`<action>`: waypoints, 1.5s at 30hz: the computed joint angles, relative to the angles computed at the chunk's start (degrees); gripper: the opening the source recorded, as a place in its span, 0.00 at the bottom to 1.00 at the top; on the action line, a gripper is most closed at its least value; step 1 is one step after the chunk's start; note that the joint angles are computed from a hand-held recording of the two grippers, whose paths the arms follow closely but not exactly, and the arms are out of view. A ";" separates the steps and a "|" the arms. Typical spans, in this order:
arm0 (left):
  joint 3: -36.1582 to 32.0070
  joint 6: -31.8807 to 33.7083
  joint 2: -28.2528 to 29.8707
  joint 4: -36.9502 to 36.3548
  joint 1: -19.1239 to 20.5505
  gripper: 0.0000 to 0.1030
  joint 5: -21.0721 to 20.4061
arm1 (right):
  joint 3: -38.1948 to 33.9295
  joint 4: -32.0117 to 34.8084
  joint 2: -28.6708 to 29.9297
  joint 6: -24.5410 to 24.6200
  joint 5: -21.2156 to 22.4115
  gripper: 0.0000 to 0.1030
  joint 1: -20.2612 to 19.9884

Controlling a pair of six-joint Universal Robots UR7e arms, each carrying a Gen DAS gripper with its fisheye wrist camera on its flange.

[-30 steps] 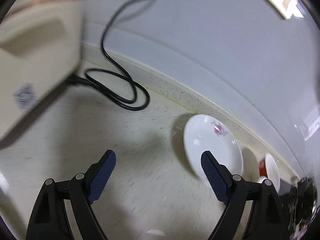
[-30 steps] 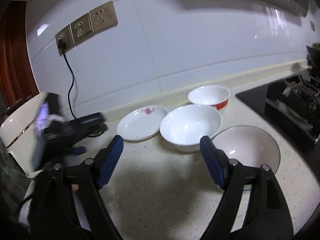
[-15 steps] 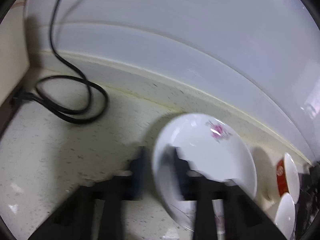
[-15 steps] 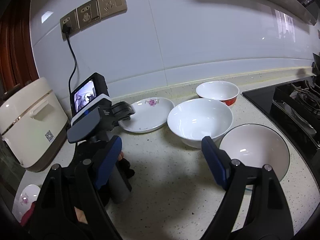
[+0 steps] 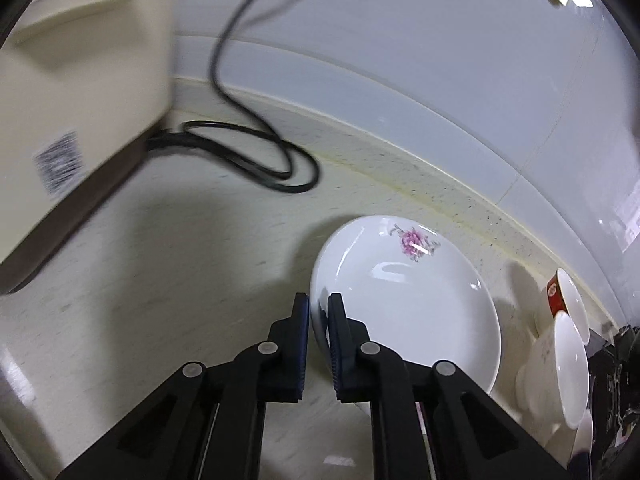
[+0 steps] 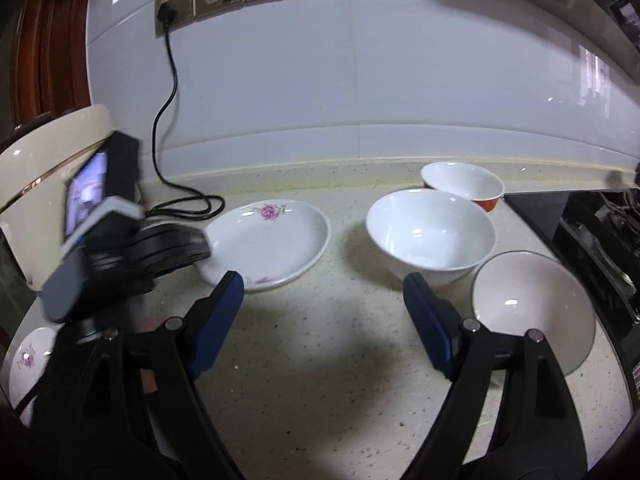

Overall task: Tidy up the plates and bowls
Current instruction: 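Grasp a small flower plate with the left gripper while the right grasps another oval plate, then carry both plates onto the stack by the rice cooker and open both grippers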

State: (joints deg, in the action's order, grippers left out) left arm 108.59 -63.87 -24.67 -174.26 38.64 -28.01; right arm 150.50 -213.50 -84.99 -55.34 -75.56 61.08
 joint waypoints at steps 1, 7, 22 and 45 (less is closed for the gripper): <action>2.21 -2.16 -1.04 0.28 -0.82 0.10 0.05 | -0.06 0.06 0.22 -0.32 -0.46 0.81 0.17; 6.08 -3.81 -2.36 -3.56 -1.17 0.12 -0.65 | -1.18 1.30 1.75 -0.03 -3.28 0.81 2.16; 4.21 -3.40 -2.02 -3.36 1.22 0.30 -1.62 | -14.64 12.47 12.94 11.45 -23.53 0.81 13.70; 3.62 -4.26 -1.95 0.78 1.02 0.18 0.53 | -16.10 25.31 10.09 9.40 -13.85 0.21 11.09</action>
